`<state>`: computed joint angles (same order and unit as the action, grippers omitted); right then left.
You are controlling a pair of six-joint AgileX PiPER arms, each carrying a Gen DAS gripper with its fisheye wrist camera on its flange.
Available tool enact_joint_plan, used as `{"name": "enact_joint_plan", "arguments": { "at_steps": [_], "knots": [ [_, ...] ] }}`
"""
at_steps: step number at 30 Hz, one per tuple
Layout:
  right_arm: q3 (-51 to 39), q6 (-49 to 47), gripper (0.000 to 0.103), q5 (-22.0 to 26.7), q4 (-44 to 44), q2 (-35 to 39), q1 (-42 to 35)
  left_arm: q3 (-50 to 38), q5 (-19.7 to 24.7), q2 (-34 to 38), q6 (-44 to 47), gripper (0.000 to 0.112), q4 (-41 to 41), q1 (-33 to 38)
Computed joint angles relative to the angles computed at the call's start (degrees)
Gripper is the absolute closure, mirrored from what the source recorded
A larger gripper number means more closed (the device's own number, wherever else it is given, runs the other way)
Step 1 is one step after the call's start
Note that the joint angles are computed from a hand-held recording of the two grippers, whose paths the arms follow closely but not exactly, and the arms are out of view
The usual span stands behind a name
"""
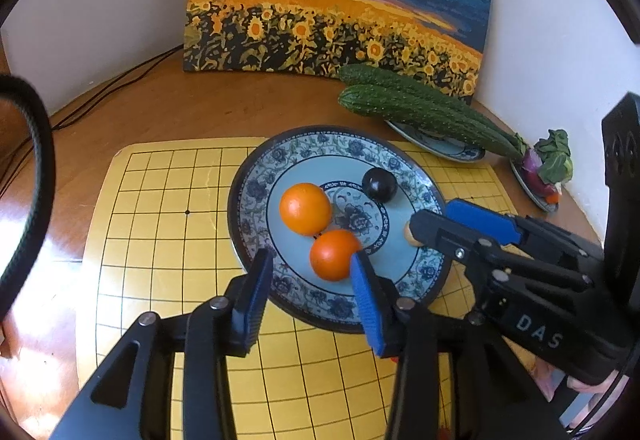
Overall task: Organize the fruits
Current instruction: 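Lower the dark plum onto the plate with the right tool and open it, then withdraw both tools from the plate toward the fruit by the towel, then grasp the red apple on the board with the left tool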
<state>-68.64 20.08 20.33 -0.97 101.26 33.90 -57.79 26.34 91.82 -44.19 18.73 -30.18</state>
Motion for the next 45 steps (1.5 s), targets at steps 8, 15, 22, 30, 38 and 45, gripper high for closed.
{"name": "enact_joint_plan", "arguments": {
  "at_steps": [8,15,22,30,38,45],
  "knots": [
    [3.5,-0.1,0.06,0.4,1.3,-4.0,0.5,2.0,0.9,-3.5,-1.7,0.07,0.9,-1.2],
    [7.1,4.8,0.059,0.1,-2.7,-7.4,2.0,4.2,1.3,-6.2,-2.0,0.07,-0.1,-2.3],
    [11.6,16.0,0.059,-0.7,-12.7,-10.9,4.6,6.3,1.2,-8.2,-3.7,0.07,0.1,-4.3],
    [16.5,28.4,0.059,-1.1,-22.9,-13.8,6.2,7.1,0.7,-7.8,-4.7,0.07,-0.3,-6.9],
    [20.8,37.2,0.059,-1.0,-29.5,-16.0,6.6,6.4,0.0,-5.2,-5.7,0.07,-0.5,-9.3],
    [24.2,42.5,0.059,-2.0,-33.7,-17.1,6.9,5.2,-0.6,-2.4,-5.9,0.07,-0.5,-10.4]
  ]
}}
